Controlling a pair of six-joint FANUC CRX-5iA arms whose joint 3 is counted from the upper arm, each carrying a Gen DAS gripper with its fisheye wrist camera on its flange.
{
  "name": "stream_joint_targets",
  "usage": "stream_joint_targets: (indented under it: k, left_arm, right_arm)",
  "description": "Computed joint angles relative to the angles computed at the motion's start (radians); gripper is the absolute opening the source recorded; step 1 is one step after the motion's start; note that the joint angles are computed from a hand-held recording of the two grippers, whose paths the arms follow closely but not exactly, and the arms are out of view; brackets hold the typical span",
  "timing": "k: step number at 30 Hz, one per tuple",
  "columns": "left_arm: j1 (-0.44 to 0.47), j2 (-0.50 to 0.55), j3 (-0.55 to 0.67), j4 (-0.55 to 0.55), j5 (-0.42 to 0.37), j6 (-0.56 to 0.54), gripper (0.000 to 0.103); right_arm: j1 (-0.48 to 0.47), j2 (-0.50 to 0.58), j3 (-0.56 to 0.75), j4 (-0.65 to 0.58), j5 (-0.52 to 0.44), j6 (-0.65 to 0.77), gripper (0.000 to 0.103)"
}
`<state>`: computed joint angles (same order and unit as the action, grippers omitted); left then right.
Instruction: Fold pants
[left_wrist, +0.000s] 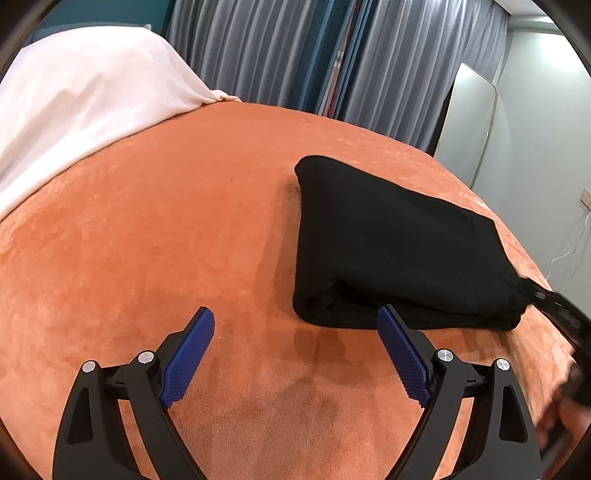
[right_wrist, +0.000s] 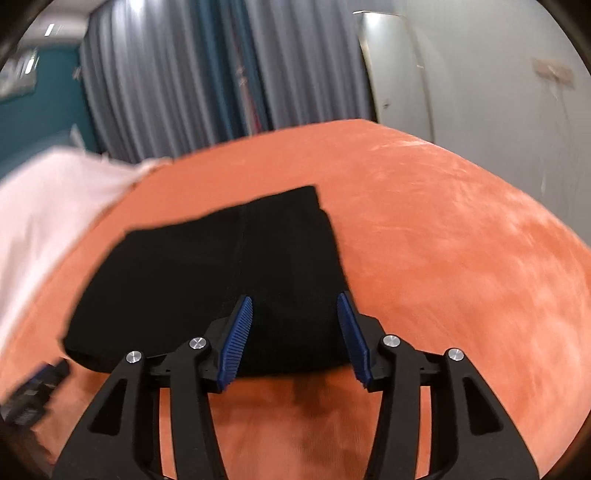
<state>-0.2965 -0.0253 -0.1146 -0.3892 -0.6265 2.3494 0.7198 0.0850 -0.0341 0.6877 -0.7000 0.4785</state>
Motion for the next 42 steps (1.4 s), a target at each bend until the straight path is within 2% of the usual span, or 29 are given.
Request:
stream_joint_targets:
  k: [3, 4, 5, 7, 10, 11, 12, 15, 16, 18, 21, 24, 26, 31, 35, 42]
  left_arm:
    - [-0.031, 0.003, 0.020, -0.062, -0.019, 0.035, 0.088]
    - [-0.043, 0.005, 0.030, -0.087, -0.032, 0.048, 0.091]
    - [-0.059, 0.007, 0.044, -0.118, -0.052, 0.067, 0.091]
    - [-0.105, 0.008, 0.074, -0.197, -0.102, 0.106, 0.091]
    - [-0.210, 0.012, 0.126, -0.342, -0.232, 0.173, 0.091]
    - [-0.238, 0.014, 0.139, -0.372, -0.273, 0.184, 0.091]
    - [-0.269, 0.013, 0.153, -0.394, -0.319, 0.193, 0.091]
    - [-0.312, -0.029, 0.143, -0.381, -0.371, 0.188, 0.091]
    - [-0.335, -0.048, 0.137, -0.395, -0.392, 0.207, 0.091]
    - [-0.409, -0.084, 0.137, -0.451, -0.478, 0.255, 0.091]
    - [-0.517, -0.123, 0.147, -0.514, -0.614, 0.302, 0.091]
    - [-0.583, -0.165, 0.154, -0.517, -0.692, 0.307, 0.091]
    - [-0.652, -0.170, 0.179, -0.547, -0.783, 0.339, 0.091]
    - [-0.804, -0.158, 0.234, -0.642, -0.932, 0.362, 0.091]
    - [-0.851, -0.143, 0.281, -0.655, -0.989, 0.337, 0.092]
    - [-0.859, -0.152, 0.303, -0.619, -0.982, 0.339, 0.092]
  right_arm:
    - [0.045, -0.078, -0.062, 0.007, -0.043, -0.013, 0.047]
    - [0.065, -0.099, -0.082, 0.025, -0.065, -0.016, 0.057]
    - [0.085, -0.119, -0.105, 0.053, -0.083, -0.033, 0.071]
    - [0.119, -0.166, -0.160, 0.109, -0.084, -0.075, 0.078]
    - [0.169, -0.218, -0.226, 0.175, -0.094, -0.119, 0.078]
    - [0.176, -0.232, -0.250, 0.200, -0.089, -0.142, 0.082]
    - [0.186, -0.241, -0.265, 0.211, -0.096, -0.155, 0.085]
    - [0.215, -0.277, -0.290, 0.212, -0.106, -0.171, 0.093]
    - [0.236, -0.300, -0.312, 0.234, -0.118, -0.189, 0.098]
    - [0.267, -0.333, -0.337, 0.271, -0.151, -0.201, 0.098]
    - [0.324, -0.378, -0.345, 0.263, -0.217, -0.181, 0.098]
    - [0.397, -0.433, -0.351, 0.273, -0.296, -0.188, 0.098]
    - [0.458, -0.459, -0.346, 0.290, -0.369, -0.192, 0.098]
    - [0.608, -0.502, -0.331, 0.345, -0.539, -0.194, 0.098]
    - [0.677, -0.519, -0.311, 0.352, -0.607, -0.199, 0.098]
    - [0.744, -0.537, -0.287, 0.361, -0.664, -0.217, 0.098]
